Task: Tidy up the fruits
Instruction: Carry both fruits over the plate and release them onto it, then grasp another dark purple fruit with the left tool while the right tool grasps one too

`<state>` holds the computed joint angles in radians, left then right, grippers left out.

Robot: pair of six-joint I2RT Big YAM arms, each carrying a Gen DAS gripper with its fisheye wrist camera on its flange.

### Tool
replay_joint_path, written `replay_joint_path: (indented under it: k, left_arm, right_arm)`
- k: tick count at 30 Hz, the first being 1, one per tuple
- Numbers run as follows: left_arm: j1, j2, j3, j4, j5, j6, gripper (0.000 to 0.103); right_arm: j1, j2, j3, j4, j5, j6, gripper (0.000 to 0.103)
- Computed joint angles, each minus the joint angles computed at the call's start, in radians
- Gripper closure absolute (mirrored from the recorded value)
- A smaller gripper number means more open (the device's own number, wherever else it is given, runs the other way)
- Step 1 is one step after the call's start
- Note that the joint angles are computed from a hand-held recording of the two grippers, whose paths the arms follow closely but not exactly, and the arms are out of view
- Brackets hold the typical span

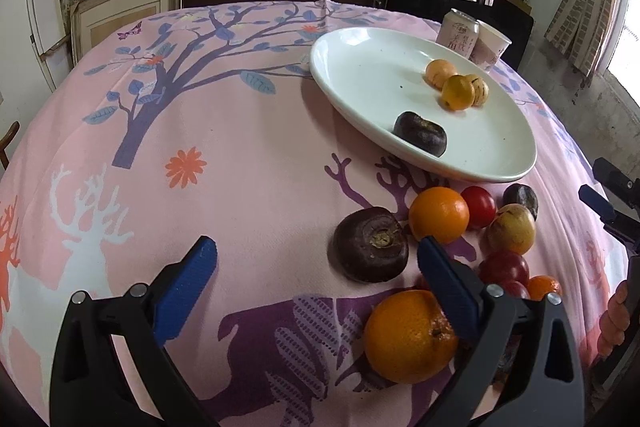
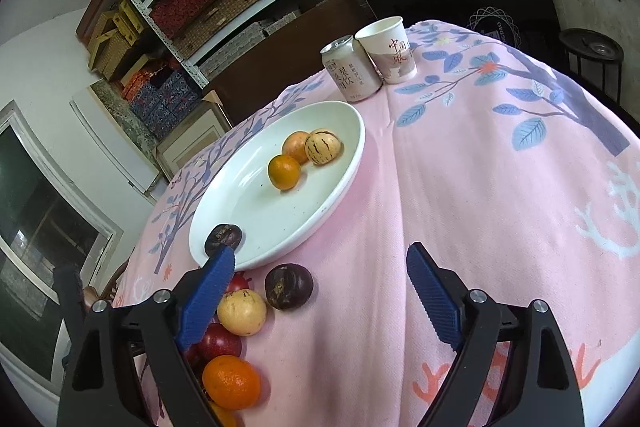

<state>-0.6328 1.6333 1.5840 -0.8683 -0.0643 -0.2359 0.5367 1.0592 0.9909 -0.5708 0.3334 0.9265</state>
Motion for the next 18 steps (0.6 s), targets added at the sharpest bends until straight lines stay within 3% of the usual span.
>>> replay_joint_path:
  k: [6, 11, 15, 18]
  left_arm:
    - [0.011, 0.039, 0.039, -0.03, 0.031, -0.001, 0.004]
    - [0.047, 0.003, 0.003, -0.014, -0.041, -0.015, 0.004]
    - [0.093, -0.012, -0.016, -0.018, 0.012, -0.102, 0.004]
    - [0.073, -0.018, -0.023, 0.008, 0.02, -0.064, 0.004]
  right_arm:
    - [0.0, 0.007, 0.006, 0.001, -0.016, -0.01, 0.014]
    - [-0.009, 0.007, 0.004, -0.003, -0.032, 0.007, 0.013]
    - [-0.013, -0.002, -0.004, 0.009, -0.039, 0.009, 0.013]
    - [-0.009, 0.002, 0.001, 0.01, -0.044, -0.007, 0.013]
